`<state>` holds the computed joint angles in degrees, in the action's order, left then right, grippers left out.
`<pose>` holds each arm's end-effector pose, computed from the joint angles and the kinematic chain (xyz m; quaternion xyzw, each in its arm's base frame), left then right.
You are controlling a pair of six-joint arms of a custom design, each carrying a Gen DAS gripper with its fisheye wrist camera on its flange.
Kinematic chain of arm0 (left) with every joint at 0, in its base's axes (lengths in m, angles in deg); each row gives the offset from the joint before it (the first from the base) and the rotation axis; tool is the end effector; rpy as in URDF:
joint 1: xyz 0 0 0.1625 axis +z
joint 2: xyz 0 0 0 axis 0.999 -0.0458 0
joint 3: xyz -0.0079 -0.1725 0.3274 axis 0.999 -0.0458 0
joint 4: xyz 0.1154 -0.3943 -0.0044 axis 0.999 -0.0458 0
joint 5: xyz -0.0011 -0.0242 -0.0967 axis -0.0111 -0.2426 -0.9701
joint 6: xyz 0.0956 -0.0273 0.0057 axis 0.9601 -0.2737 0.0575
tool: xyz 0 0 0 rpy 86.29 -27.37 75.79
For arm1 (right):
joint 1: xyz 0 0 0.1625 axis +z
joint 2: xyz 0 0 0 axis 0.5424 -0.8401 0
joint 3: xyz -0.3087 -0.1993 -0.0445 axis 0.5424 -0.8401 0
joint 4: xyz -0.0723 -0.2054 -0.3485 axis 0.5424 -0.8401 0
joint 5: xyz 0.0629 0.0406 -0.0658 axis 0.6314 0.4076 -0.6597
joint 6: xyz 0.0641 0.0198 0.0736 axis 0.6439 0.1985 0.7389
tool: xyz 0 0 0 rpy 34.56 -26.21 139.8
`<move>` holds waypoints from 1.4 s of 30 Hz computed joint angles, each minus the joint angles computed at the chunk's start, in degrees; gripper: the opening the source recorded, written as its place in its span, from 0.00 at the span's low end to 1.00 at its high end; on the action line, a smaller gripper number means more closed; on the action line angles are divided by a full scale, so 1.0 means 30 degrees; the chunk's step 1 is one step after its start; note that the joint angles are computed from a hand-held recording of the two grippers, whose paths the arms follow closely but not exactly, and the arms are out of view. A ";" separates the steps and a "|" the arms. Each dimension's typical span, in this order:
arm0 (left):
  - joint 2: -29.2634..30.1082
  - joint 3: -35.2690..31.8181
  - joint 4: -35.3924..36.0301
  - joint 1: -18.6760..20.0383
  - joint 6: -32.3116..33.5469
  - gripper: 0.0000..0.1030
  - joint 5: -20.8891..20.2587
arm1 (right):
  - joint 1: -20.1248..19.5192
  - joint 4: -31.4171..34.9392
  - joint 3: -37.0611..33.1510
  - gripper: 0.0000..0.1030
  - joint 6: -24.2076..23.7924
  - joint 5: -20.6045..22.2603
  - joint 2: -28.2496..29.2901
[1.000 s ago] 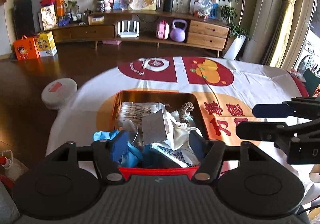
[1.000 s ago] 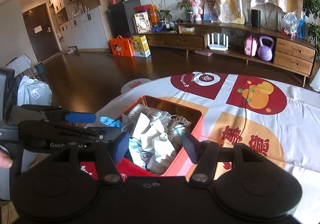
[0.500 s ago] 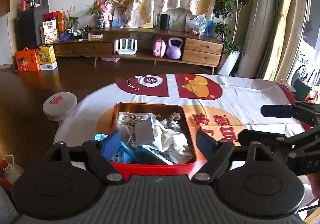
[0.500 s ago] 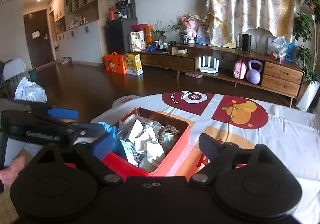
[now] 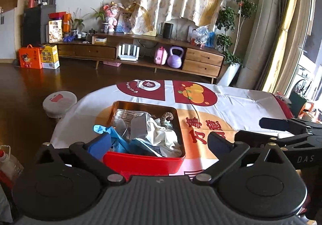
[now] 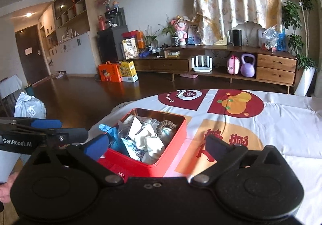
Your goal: Organize soft objects
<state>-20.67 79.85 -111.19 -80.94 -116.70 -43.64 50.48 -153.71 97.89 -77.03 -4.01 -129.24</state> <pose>-0.2857 -0.2533 0.1079 0.1622 0.8378 -0.4489 0.2651 0.1122 -0.2857 0.2710 0.3435 -0.8515 0.3731 0.1334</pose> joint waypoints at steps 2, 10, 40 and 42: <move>0.0084 -0.0114 0.0452 -0.0175 -0.0453 1.00 -0.0038 | -0.0153 0.0258 0.0109 1.00 -0.0014 0.0064 -0.0377; 0.0259 -0.0020 0.0641 -0.1068 -0.0927 1.00 -0.0018 | -0.0319 -0.0030 0.0551 1.00 -0.0489 0.0166 -0.1136; 0.0638 -0.0113 0.0934 -0.1354 -0.1676 1.00 -0.0009 | -0.1194 0.1337 0.0876 1.00 -0.0927 0.1050 -0.2601; 0.0585 -0.0100 0.0950 -0.1355 -0.1650 1.00 0.0001 | -0.1220 0.1386 0.0876 1.00 -0.0921 0.1091 -0.2630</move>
